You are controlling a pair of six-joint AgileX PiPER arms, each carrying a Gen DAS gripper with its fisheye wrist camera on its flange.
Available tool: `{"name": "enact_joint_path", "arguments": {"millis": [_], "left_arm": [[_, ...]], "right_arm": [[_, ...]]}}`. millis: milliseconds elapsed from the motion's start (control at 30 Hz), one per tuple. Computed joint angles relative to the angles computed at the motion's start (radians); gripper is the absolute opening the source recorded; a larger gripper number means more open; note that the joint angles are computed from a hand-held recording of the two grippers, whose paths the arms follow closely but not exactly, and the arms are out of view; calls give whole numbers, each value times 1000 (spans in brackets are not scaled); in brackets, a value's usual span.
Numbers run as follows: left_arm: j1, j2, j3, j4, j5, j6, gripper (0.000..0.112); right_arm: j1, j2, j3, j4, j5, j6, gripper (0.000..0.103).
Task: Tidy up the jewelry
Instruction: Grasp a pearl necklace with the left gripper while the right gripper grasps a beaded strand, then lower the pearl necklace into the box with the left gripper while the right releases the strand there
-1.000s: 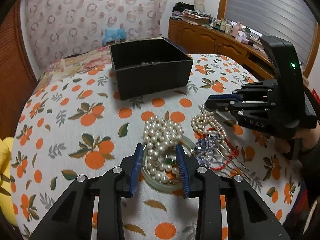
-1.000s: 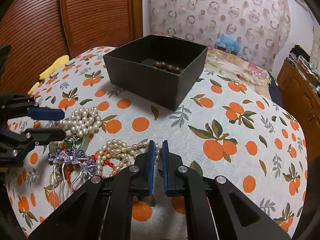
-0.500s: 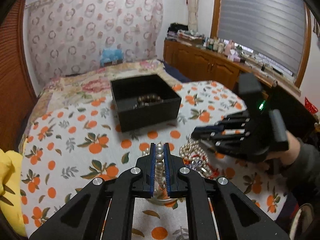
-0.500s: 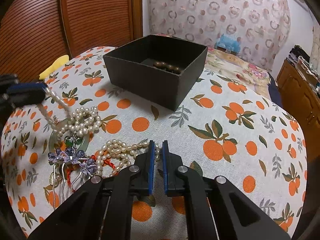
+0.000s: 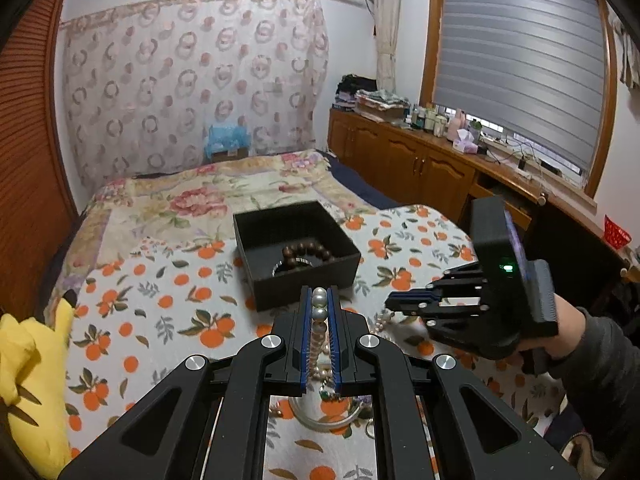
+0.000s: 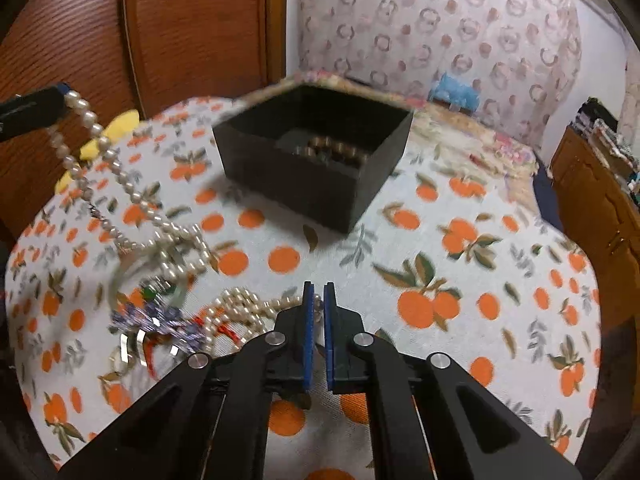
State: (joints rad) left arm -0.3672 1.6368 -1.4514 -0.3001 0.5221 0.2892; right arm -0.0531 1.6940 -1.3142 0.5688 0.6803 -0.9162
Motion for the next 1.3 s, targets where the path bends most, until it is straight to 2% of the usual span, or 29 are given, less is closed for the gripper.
{"name": "enact_joint_path", "arguments": {"millis": [233, 600, 1033, 1167, 1300], "left_arm": [[5, 6, -75, 20, 23, -13, 7], [17, 30, -219, 9, 81, -6, 7], [6, 111, -443, 67, 161, -48, 7], [18, 164, -553, 55, 209, -54, 7], [22, 256, -736, 72, 293, -74, 7]], "right_arm": [[-23, -111, -38, 72, 45, -43, 5], [-36, -157, -187, 50, 120, 4, 5], [-53, -85, -432, 41, 214, 69, 5], [-56, -42, -525, 41, 253, 90, 5], [-63, 19, -654, 42, 308, 119, 5]]}}
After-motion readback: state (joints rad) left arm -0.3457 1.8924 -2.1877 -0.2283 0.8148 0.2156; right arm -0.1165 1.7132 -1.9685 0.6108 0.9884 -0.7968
